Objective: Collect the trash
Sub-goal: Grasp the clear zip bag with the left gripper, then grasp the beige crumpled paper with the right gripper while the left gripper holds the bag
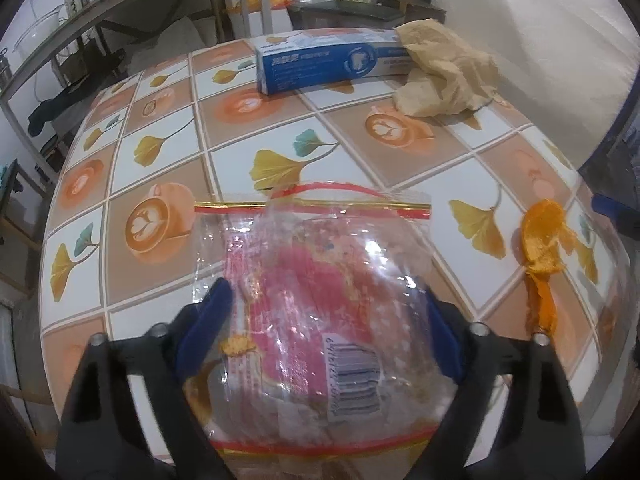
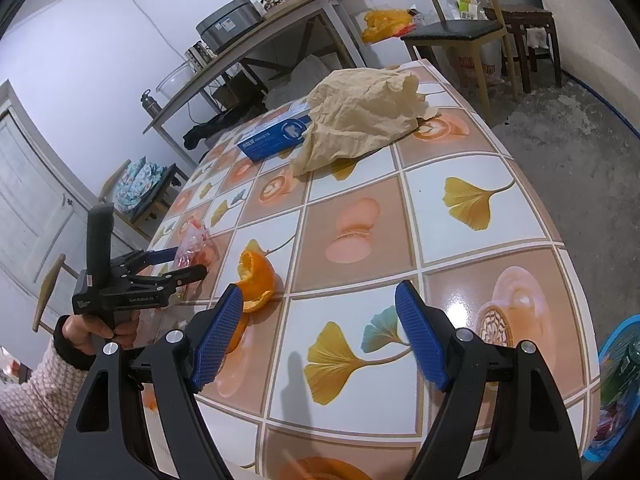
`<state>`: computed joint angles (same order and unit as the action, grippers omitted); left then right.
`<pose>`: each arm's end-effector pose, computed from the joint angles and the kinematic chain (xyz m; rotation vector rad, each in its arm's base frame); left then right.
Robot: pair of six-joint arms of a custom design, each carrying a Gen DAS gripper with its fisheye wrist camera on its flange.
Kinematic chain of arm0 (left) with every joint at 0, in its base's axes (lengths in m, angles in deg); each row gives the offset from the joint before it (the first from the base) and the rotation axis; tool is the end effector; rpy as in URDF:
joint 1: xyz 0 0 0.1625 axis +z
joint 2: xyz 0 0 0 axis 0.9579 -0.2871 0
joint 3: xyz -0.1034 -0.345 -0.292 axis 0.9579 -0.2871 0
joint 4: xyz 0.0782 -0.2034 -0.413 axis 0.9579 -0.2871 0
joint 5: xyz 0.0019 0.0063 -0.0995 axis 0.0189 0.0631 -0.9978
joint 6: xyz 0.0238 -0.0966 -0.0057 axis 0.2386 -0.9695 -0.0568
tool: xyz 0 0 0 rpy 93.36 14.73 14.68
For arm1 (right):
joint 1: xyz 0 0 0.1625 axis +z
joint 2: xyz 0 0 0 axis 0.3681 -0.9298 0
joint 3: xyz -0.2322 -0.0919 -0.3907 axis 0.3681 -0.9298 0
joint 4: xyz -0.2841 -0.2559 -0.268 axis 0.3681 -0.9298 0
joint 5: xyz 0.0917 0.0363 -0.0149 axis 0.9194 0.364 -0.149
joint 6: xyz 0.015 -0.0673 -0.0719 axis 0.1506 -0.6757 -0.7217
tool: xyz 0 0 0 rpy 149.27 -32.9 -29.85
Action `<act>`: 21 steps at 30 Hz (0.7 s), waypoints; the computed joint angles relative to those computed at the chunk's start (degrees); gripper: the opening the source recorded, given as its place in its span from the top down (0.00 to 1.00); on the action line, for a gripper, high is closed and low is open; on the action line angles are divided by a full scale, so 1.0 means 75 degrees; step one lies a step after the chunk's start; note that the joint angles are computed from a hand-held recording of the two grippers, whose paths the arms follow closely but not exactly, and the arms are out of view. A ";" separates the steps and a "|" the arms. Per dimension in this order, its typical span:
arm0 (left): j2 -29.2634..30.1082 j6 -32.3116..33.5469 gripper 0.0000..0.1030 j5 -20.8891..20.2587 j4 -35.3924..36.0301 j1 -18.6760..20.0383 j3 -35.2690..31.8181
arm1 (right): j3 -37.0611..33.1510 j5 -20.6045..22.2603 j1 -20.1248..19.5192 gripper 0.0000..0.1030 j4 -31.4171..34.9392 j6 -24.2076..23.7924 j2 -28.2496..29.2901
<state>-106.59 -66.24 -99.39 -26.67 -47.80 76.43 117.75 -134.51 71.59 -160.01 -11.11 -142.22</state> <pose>-0.4284 -0.4370 0.2095 -0.0127 2.2116 -0.7764 0.1705 -0.5902 0.4544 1.0696 -2.9034 0.3573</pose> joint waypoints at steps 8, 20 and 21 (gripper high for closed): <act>-0.0199 0.0315 0.56 -0.0047 -0.0831 -0.0123 0.0287 | 0.0082 -0.0048 0.0152 0.26 -0.0052 -0.0045 -0.0095; -0.0599 0.0151 0.91 0.0157 -0.1798 -0.0307 0.0842 | -0.0009 -0.0439 0.0596 0.26 -0.0141 -0.0301 -0.0129; -0.0630 0.0149 0.94 0.0199 -0.1827 -0.0323 0.0867 | -0.0069 -0.0467 0.0684 0.26 -0.0164 -0.0359 -0.0091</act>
<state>-111.32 -65.13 -97.89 -40.38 -50.22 82.93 117.24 -138.01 76.72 -161.24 -13.80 -142.90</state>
